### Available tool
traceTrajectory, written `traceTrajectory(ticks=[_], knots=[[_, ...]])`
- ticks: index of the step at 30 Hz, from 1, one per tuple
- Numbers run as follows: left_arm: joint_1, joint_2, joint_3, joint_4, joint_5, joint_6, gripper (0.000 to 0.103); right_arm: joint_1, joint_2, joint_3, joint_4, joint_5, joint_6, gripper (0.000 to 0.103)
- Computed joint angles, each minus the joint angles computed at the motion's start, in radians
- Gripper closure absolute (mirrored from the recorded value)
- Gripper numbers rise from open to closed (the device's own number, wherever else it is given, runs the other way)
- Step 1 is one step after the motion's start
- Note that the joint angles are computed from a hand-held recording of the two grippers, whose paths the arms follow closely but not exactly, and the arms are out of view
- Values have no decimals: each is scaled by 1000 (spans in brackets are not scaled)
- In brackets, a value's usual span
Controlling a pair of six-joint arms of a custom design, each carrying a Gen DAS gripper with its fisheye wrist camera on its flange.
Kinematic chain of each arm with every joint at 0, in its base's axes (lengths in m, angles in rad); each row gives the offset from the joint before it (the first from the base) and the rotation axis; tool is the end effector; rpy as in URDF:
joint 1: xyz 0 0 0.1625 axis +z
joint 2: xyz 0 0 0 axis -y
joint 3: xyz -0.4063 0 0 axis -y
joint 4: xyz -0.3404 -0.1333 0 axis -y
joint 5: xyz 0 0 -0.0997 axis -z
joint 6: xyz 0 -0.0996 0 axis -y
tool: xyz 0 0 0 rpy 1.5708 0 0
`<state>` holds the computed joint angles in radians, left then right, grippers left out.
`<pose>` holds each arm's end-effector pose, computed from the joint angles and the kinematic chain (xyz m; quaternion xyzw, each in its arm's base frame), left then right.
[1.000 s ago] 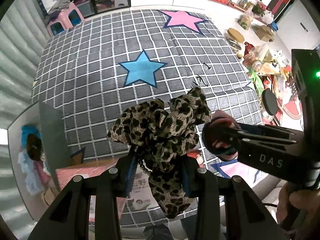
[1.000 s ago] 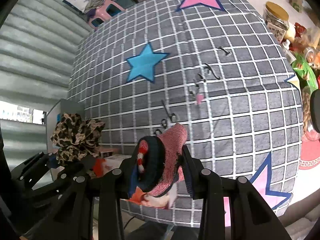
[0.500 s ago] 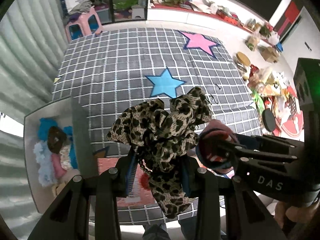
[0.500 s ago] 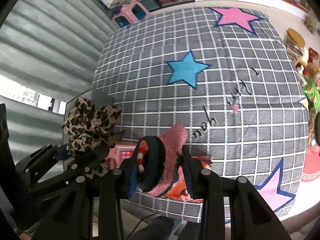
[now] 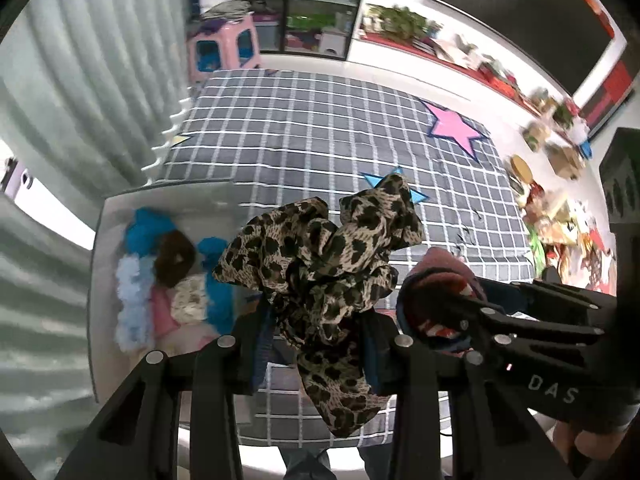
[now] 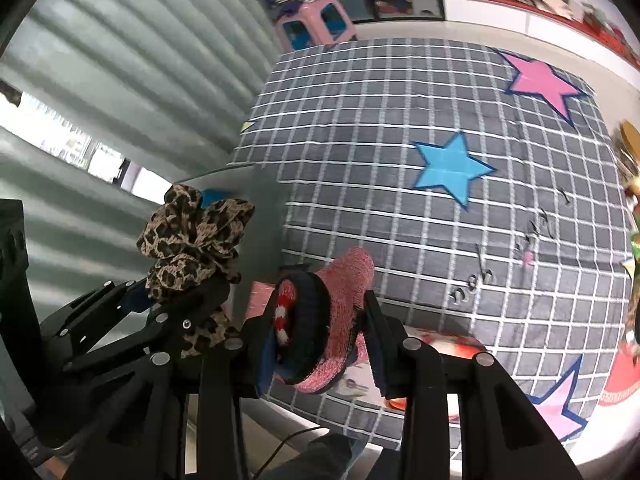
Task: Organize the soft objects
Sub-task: 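Lift and carry the leopard scrunchie and pink item with both tools over the box, then lower the leopard scrunchie and pink item into the box and open both tools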
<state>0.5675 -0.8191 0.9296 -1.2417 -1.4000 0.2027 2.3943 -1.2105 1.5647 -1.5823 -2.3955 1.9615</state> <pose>-0.4794 -0.4837 0.2905 0.5668 0.7903 0.1676 0.1613 0.4324 -0.3186 0.3275 -0.4288 -0.7973 0.3609 0.2238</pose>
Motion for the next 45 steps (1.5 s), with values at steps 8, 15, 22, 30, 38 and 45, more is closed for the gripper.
traceTrajectory(ticks=[8, 15, 22, 30, 38, 45], knots=[[55, 34, -86, 21, 59, -52, 62, -55, 80, -85, -75, 10, -212, 63], [102, 54, -147, 44, 130, -98, 62, -104, 147, -151, -152, 31, -401, 63], [144, 60, -171, 71, 208, -151, 62, -145, 235, -251, -167, 57, -564, 63], [180, 63, -192, 116, 259, -204, 62, -185, 296, -308, -227, 97, -707, 63], [192, 58, -173, 140, 281, -235, 62, -208, 326, -331, -237, 123, -758, 63], [195, 51, -144, 138, 289, -241, 62, -214, 329, -327, -238, 140, -756, 63]])
